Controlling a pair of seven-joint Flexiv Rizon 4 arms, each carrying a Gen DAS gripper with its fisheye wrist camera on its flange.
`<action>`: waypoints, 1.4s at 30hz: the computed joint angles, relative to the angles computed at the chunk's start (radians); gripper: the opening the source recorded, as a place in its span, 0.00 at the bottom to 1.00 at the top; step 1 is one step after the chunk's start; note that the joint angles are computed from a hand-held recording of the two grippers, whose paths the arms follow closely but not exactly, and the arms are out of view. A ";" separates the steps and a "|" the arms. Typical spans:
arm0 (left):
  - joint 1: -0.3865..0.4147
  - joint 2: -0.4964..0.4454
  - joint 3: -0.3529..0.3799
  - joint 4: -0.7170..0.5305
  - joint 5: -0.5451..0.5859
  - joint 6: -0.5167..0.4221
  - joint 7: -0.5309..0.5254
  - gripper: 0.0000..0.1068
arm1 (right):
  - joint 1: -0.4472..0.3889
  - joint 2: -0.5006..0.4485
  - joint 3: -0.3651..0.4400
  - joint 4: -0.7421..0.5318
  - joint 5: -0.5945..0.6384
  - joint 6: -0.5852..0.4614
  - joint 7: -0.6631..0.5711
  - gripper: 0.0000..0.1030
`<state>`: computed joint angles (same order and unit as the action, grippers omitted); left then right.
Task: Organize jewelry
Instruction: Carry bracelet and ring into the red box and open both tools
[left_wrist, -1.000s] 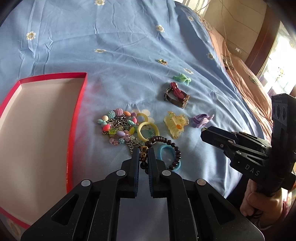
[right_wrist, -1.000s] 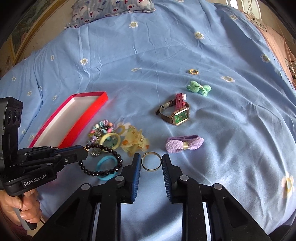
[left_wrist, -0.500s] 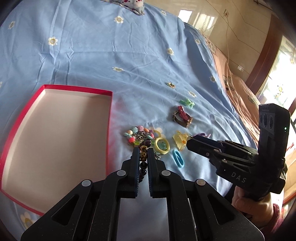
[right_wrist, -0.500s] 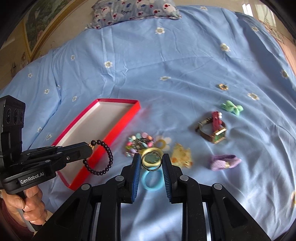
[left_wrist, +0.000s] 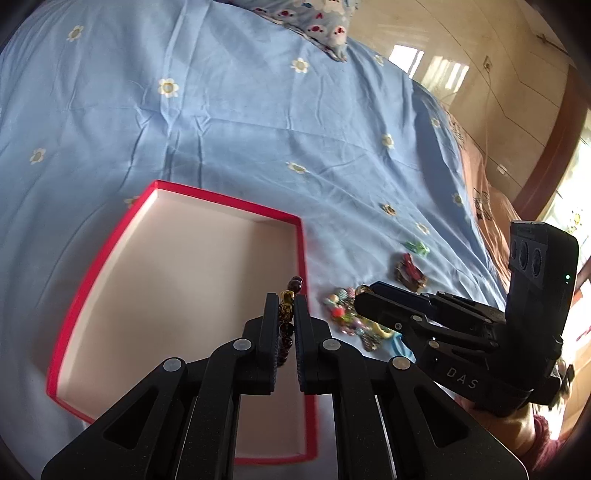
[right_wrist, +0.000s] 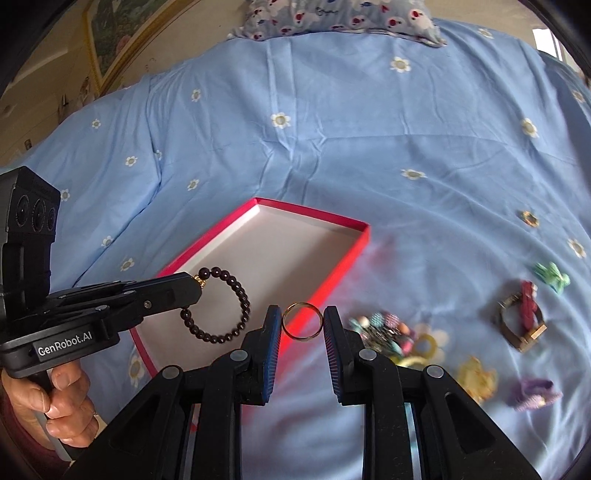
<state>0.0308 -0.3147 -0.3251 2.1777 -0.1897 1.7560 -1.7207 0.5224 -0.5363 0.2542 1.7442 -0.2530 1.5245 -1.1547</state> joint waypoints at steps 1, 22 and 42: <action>0.017 -0.002 -0.010 0.000 0.001 0.001 0.002 0.06 | -0.004 -0.017 0.013 -0.024 -0.001 -0.009 -0.008 0.23; -0.012 -0.129 0.155 -0.091 -0.078 -0.097 0.020 0.06 | 0.052 -0.289 0.068 -0.462 0.105 -0.336 -0.223 0.23; -0.224 -0.138 0.428 -0.179 0.023 -0.282 -0.123 0.10 | 0.087 -0.295 0.033 -0.496 0.148 -0.400 -0.279 0.34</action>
